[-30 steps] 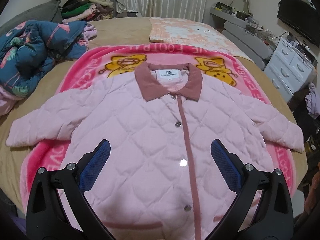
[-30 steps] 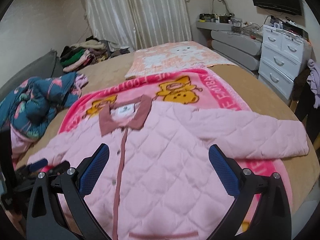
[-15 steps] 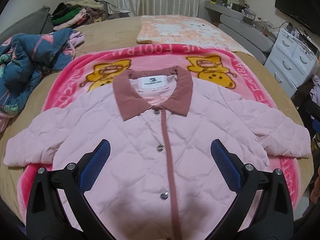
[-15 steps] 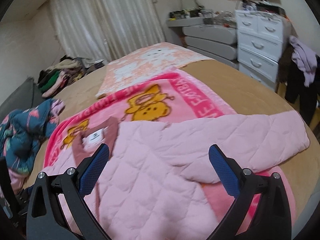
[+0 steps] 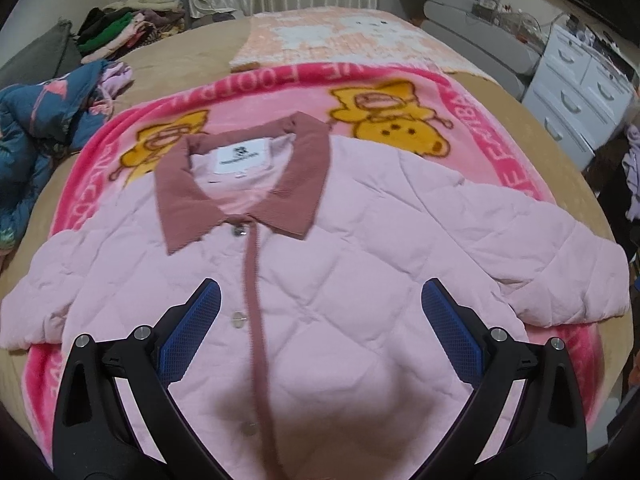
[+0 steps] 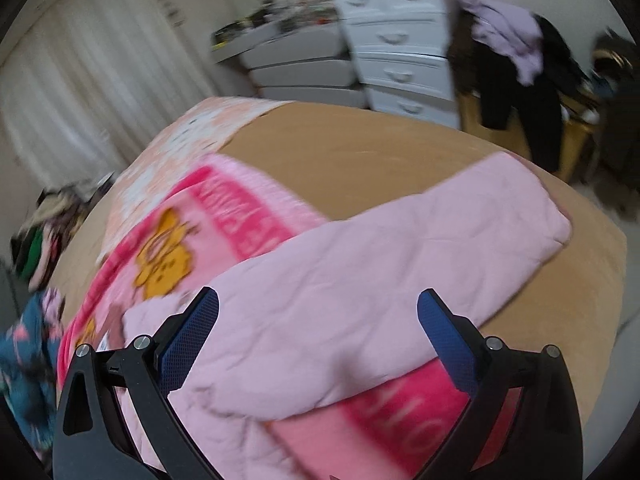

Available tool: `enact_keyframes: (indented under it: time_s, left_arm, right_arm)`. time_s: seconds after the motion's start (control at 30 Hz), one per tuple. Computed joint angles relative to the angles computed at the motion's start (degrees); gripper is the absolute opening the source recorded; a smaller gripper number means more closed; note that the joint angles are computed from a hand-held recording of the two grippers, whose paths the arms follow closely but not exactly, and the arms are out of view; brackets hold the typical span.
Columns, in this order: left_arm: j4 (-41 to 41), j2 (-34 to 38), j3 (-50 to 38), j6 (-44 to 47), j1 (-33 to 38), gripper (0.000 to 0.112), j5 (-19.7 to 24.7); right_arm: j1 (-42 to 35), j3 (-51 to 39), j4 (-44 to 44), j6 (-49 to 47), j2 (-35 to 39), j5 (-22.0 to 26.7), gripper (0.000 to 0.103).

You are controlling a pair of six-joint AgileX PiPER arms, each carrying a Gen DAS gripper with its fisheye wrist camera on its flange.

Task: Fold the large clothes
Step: 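Move the right tool toward the jacket sleeve beside it, then grasp the sleeve cuff with the right tool and lift it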

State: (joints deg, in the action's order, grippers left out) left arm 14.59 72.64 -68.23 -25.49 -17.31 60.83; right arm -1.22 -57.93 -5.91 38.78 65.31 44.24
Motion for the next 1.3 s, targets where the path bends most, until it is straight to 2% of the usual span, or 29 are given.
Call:
enact_keyframes:
  time_s: [0.17, 0.47, 0.57, 0.67, 0.8, 0.83, 0.87, 0.9, 1.0, 1.03, 1.07, 1.17, 1.3]
  left_arm:
    - [2.0, 3.8, -1.0, -4.4, -4.6, 0.094, -0.1]
    - [4.9, 11.0, -4.2, -9.8, -10.2, 0.094, 0.4]
    - [4.8, 12.4, -4.8, -10.2, -10.7, 0.094, 0.3]
    - [4.7, 13.6, -5.3, -10.2, -10.6, 0.094, -0.1]
    - [4.9, 14.6, -5.4, -9.8, -9.8, 0.094, -0.7]
    - [4.4, 14.5, -5.2, -9.5, -9.2, 0.094, -0.9]
    - [3.9, 14.2, -4.8, -9.1, -8.6, 0.094, -1.0]
    - [3.8, 14.0, -4.6, -8.8, -8.2, 0.094, -1.0]
    - [4.0, 12.5, -3.8, -7.3, -6.9, 0.094, -0.8]
    - [3.9, 11.7, -3.6, -6.6, -6.3, 0.094, -0.5]
    - [3.5, 11.1, -3.5, -5.8, -5.5, 0.094, -0.4]
    - [2.1, 8.7, -3.2, -3.5, -3.3, 0.094, 0.2]
    - [3.4, 5.0, -2.8, -1.6, -0.5, 0.094, 0.9]
  right_arm:
    - [-11.3, 3.4, 8.4, -7.8, 0.5, -2.2, 0.099]
    - [-29.3, 8.2, 22.7, -19.8, 5.6, -4.8, 0.099]
    - [-31.5, 9.2, 21.4, -17.8, 7.1, -5.8, 0.099]
    - [-35.3, 10.8, 28.0, -23.0, 11.0, -7.0, 0.099]
    - [-40.7, 14.1, 43.9, -37.6, 14.0, -11.4, 0.099]
    - [-41.7, 14.8, 47.8, -41.9, 14.2, -12.3, 0.096]
    - [-42.5, 15.6, 52.4, -46.6, 14.3, -13.1, 0.080]
    - [-43.3, 16.4, 55.8, -50.3, 14.7, -13.9, 0.070]
    - [-46.2, 17.8, 65.0, -59.2, 15.7, -12.9, 0.046]
    - [-47.1, 18.0, 68.8, -63.4, 15.7, -11.4, 0.031]
    - [-47.2, 17.9, 70.4, -65.3, 14.8, -10.5, 0.025]
    - [-44.0, 16.4, 67.5, -64.1, 9.9, -12.3, 0.018]
    - [-36.4, 14.2, 59.4, -58.2, 3.2, -15.5, 0.016]
